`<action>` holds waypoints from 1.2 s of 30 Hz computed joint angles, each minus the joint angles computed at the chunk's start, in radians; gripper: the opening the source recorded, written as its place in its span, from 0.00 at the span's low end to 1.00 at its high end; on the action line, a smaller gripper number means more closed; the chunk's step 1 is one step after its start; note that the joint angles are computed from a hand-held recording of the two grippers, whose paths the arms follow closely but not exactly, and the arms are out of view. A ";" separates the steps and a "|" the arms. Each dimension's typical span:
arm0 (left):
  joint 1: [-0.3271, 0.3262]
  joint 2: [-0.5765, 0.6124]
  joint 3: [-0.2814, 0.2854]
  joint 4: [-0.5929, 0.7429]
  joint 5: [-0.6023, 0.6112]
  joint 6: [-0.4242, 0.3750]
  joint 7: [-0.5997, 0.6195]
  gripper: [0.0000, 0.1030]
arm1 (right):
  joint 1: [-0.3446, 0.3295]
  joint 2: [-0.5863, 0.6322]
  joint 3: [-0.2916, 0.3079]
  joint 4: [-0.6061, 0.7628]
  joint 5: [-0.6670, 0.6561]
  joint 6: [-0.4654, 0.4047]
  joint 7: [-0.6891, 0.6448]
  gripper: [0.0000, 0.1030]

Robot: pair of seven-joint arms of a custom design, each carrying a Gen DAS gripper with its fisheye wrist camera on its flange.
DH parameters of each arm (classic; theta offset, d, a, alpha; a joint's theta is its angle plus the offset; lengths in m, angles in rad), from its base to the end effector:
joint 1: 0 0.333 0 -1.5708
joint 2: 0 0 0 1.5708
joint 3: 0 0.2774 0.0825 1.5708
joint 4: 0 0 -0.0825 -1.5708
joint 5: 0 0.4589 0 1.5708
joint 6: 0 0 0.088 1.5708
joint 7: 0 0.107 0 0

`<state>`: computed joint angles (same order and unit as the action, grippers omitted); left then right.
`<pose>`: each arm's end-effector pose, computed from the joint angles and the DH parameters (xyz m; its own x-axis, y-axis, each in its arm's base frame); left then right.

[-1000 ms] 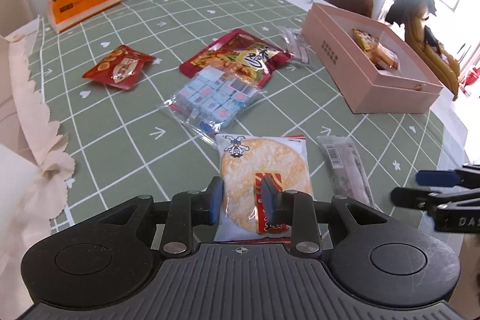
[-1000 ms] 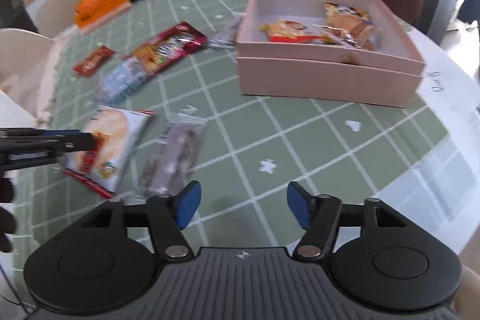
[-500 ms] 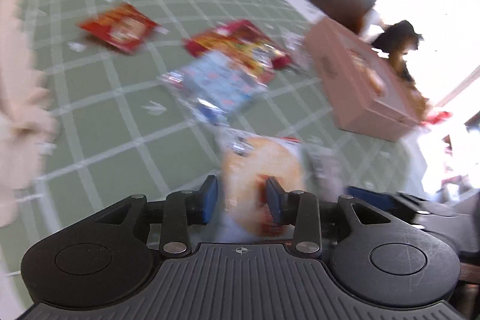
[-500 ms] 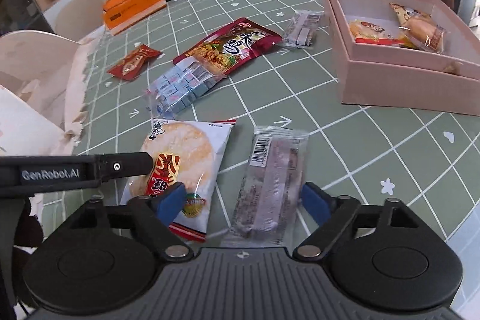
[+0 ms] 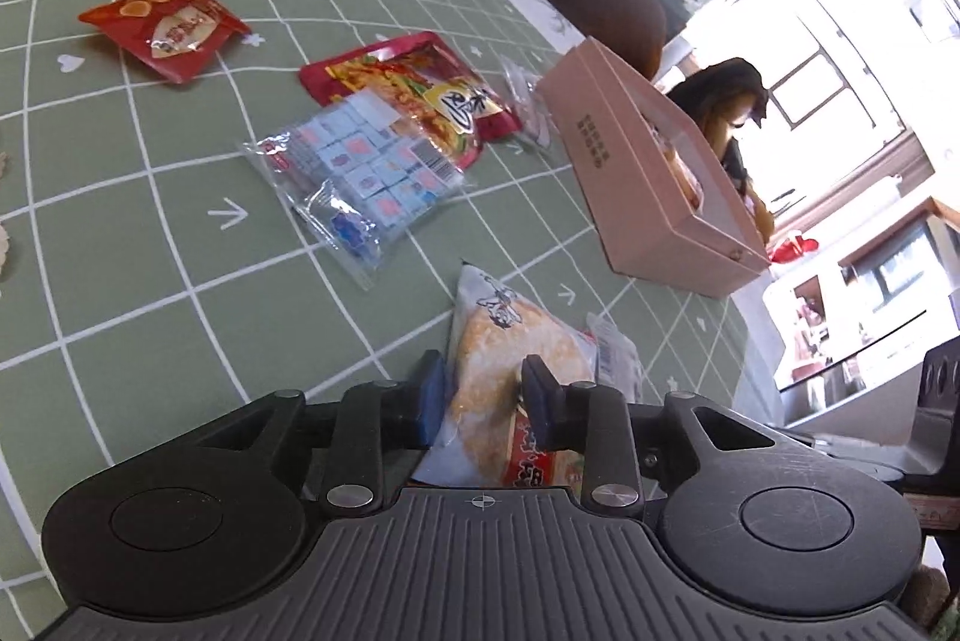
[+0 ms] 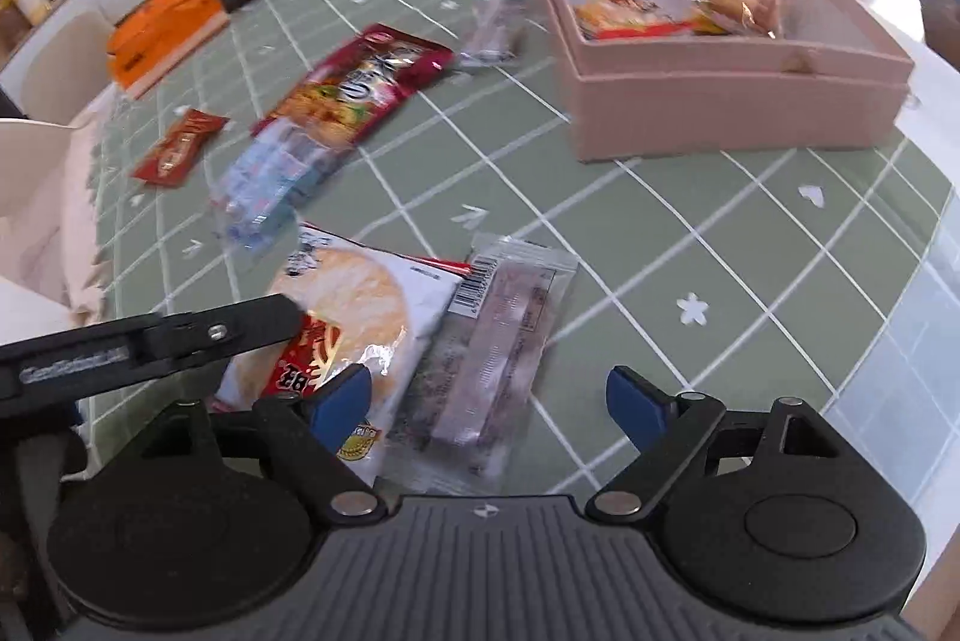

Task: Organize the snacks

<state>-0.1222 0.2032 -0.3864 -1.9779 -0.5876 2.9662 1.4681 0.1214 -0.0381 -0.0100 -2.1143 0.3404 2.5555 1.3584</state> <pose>0.6256 -0.2960 0.3769 -0.0255 -0.8190 0.5732 -0.8196 -0.3112 -0.4810 0.6369 0.0665 0.4083 0.1330 -0.9712 -0.1975 -0.8815 -0.0248 -0.4715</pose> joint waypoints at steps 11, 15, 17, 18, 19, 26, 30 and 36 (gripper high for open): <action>0.001 -0.050 -0.013 -0.015 -0.249 -0.122 0.165 0.34 | 0.000 -0.016 0.000 -0.006 -0.017 -0.020 0.060 0.84; -0.040 -0.061 0.022 -0.036 -0.291 -0.119 0.188 0.24 | 0.000 -0.048 -0.001 -0.040 -0.005 -0.023 0.056 0.84; -0.052 -0.063 0.029 -0.042 -0.317 -0.102 0.201 0.24 | -0.001 -0.072 0.000 -0.065 -0.016 0.000 0.072 0.84; -0.057 -0.064 0.032 -0.045 -0.323 -0.093 0.202 0.24 | -0.004 -0.082 0.003 -0.078 -0.038 0.022 0.091 0.83; -0.063 -0.065 0.036 -0.049 -0.321 -0.083 0.197 0.24 | -0.008 -0.089 0.009 -0.090 -0.076 0.048 0.121 0.84; -0.090 -0.077 0.048 -0.071 -0.248 -0.044 0.123 0.23 | -0.039 -0.081 0.034 -0.089 -0.379 0.046 0.334 0.83; -0.104 -0.090 0.051 -0.091 -0.187 -0.025 0.080 0.24 | -0.027 -0.100 0.017 -0.123 -0.337 0.033 0.287 0.83; -0.127 -0.106 0.061 -0.129 -0.092 0.036 -0.037 0.24 | -0.020 -0.128 0.008 -0.173 -0.274 0.086 0.195 0.85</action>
